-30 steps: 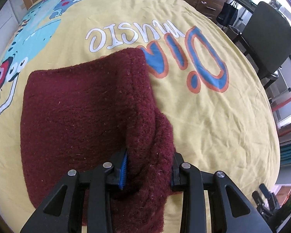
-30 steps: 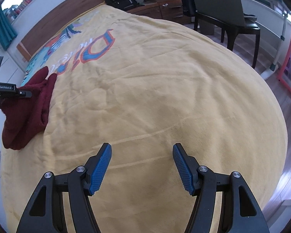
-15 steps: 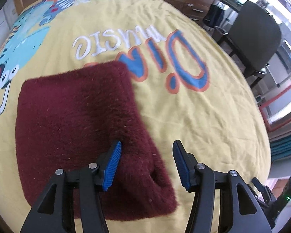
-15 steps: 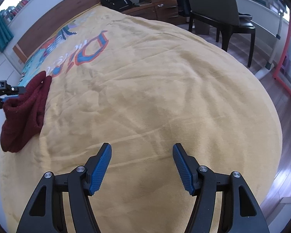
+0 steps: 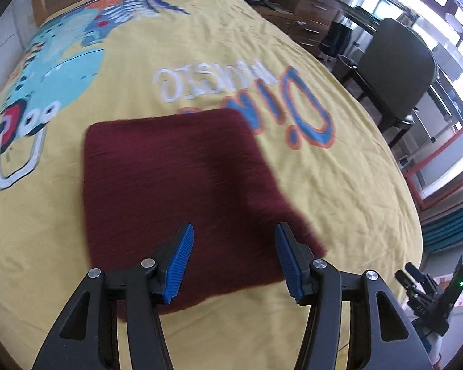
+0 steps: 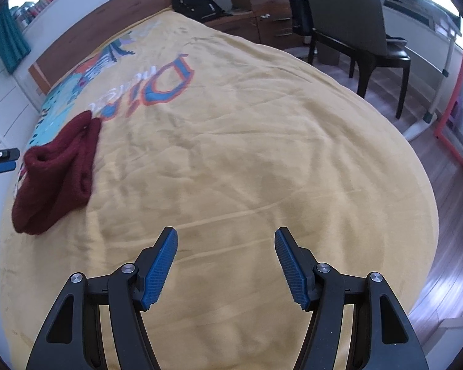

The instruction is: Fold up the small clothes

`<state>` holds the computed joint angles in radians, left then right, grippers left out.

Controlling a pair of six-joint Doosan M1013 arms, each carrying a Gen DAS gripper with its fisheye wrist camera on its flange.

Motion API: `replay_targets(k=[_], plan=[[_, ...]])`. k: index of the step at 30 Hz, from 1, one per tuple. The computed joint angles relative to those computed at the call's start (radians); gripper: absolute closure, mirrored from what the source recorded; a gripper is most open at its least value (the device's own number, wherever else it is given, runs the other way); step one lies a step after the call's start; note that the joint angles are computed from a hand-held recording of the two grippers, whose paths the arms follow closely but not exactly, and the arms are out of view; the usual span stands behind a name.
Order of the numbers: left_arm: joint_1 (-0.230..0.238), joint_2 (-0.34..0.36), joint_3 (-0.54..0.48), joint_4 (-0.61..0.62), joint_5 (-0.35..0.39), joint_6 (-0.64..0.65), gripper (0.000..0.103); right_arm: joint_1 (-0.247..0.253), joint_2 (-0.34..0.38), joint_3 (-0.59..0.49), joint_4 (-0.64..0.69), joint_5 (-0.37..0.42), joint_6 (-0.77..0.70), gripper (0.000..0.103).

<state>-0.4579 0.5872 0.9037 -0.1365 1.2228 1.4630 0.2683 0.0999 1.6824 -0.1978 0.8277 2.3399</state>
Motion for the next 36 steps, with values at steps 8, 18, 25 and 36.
replay_targets(k=[8,18,25,36], plan=[[0.076,-0.101,0.135,-0.008,-0.049,0.010,0.054,0.079,0.031,-0.080,0.005,0.034,-0.019,0.036],[0.168,-0.200,0.308,-0.045,-0.110,0.037,0.054,0.174,0.147,-0.278,0.055,0.057,-0.147,0.036],[0.204,-0.210,0.355,-0.097,-0.139,0.046,0.054,0.194,0.259,-0.441,0.136,0.063,-0.276,0.036],[0.175,-0.150,0.295,-0.171,-0.169,0.155,0.054,0.157,0.401,-0.587,0.291,0.058,-0.443,0.036]])
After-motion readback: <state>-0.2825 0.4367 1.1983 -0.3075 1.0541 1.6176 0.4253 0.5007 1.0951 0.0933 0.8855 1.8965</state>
